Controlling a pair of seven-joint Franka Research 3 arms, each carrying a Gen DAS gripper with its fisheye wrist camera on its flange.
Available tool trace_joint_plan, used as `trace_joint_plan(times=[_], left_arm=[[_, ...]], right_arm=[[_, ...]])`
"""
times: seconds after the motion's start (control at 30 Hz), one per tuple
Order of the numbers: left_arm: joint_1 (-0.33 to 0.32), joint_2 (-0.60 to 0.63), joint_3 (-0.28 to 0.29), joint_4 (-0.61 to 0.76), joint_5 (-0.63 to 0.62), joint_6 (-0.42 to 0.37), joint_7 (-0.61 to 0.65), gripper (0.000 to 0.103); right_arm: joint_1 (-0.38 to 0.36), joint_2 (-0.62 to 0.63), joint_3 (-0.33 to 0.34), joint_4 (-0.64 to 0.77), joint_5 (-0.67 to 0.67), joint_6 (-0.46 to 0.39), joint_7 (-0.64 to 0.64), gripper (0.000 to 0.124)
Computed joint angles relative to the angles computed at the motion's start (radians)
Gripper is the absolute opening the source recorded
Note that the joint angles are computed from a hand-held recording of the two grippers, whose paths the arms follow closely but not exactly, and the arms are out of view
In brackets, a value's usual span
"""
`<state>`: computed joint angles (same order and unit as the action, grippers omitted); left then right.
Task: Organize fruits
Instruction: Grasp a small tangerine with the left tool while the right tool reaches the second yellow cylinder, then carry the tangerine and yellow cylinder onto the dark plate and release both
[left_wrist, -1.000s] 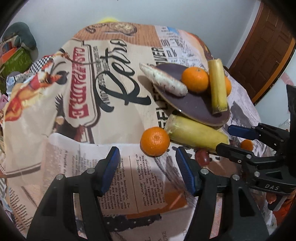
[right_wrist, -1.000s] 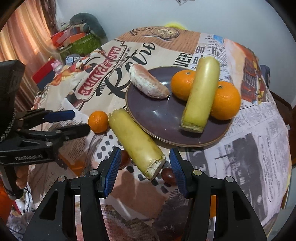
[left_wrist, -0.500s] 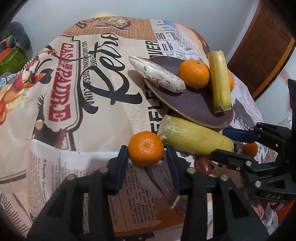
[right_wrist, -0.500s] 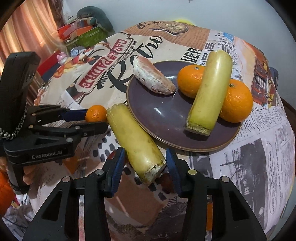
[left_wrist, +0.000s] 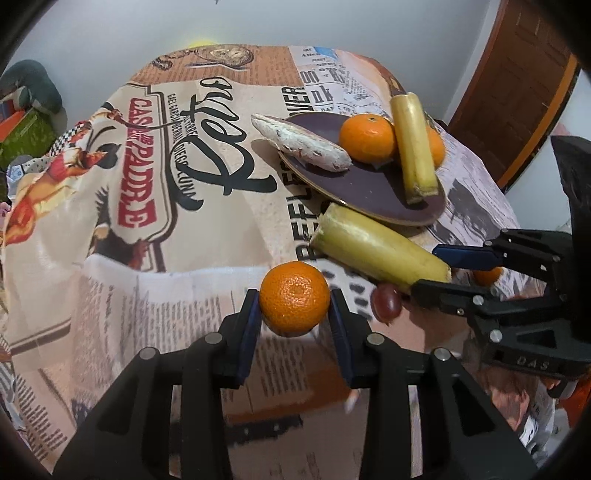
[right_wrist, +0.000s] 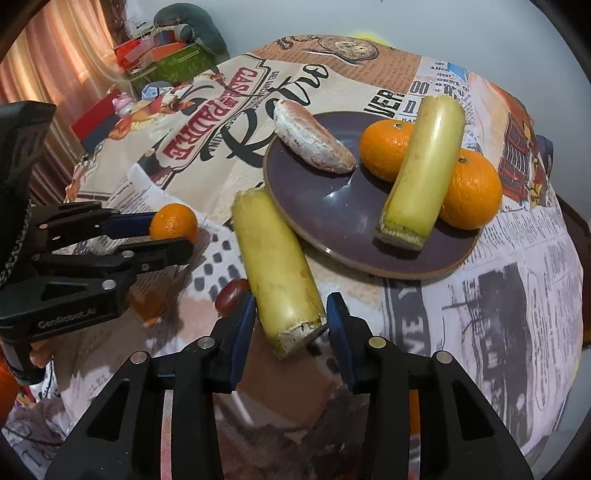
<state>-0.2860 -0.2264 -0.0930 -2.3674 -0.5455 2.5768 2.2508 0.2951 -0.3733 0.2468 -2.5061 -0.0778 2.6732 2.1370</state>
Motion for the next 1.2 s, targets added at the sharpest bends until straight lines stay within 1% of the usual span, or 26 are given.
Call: trace_joint_plan(times=[0.07,0.17,0.23,0.33,0.43,0.57,0.73,0.83,0.9,0.97,1.07,1.2], left_arm=[[-0.002,-0.036,0.014,-0.025,-0.020,-0.025,0.019,0.037],[-0.008,-0.087,0.031,-0.064,-0.038,-0.041,0.041,0.037],[-0.012,-0.111,0.039,-0.085,-0.038,-0.046,0.043,0.037],[-0.013,-0.123,0.043,-0.099,-0.018,-0.052,0.027,0.037],[-0.013,-0.127,0.051,-0.108,-0.009,-0.061,0.015,0.037],[-0.017,-0.131,0.056,-0.112,-0.006,-0.064,0.010,0.037],[-0.026,-0.148,0.061,-0.123,-0.007,-0.071,0.019,0.037],[-0.034,-0.163,0.064,-0.135,-0.009,-0.078,0.029,0.037],[-0.039,-0.172,0.065,-0.144,-0.007,-0.081,0.033,0.037],[-0.041,-0.179,0.062,-0.152,0.003,-0.080,0.035,0.037],[-0.046,-0.189,0.059,-0.168,0.023,-0.064,0.036,0.037],[-0.055,-0.183,0.067,-0.167,0.031,-0.059,0.036,0.037]], right_arm=[[0.010,-0.007,0.002,0.005,0.003,-0.029,-0.008,0.034],[0.032,-0.011,-0.002,0.017,0.019,-0.067,-0.033,0.034],[0.026,0.001,0.006,0.034,0.007,-0.094,-0.024,0.034],[0.025,0.029,-0.001,0.050,0.005,-0.092,-0.018,0.036],[0.015,0.046,0.011,0.062,-0.032,-0.096,0.015,0.036],[0.019,0.022,0.026,0.054,-0.072,-0.113,0.072,0.035],[0.063,-0.066,0.021,-0.007,-0.018,-0.128,0.076,0.035],[0.082,-0.090,0.027,-0.022,0.013,-0.155,0.066,0.035],[0.100,-0.098,0.010,-0.031,0.057,-0.156,0.043,0.036],[0.093,-0.106,0.009,-0.036,0.070,-0.148,0.040,0.037],[0.059,-0.112,0.032,-0.029,0.038,-0.123,0.060,0.036],[0.018,-0.066,0.044,0.006,-0.005,-0.092,0.079,0.036]])
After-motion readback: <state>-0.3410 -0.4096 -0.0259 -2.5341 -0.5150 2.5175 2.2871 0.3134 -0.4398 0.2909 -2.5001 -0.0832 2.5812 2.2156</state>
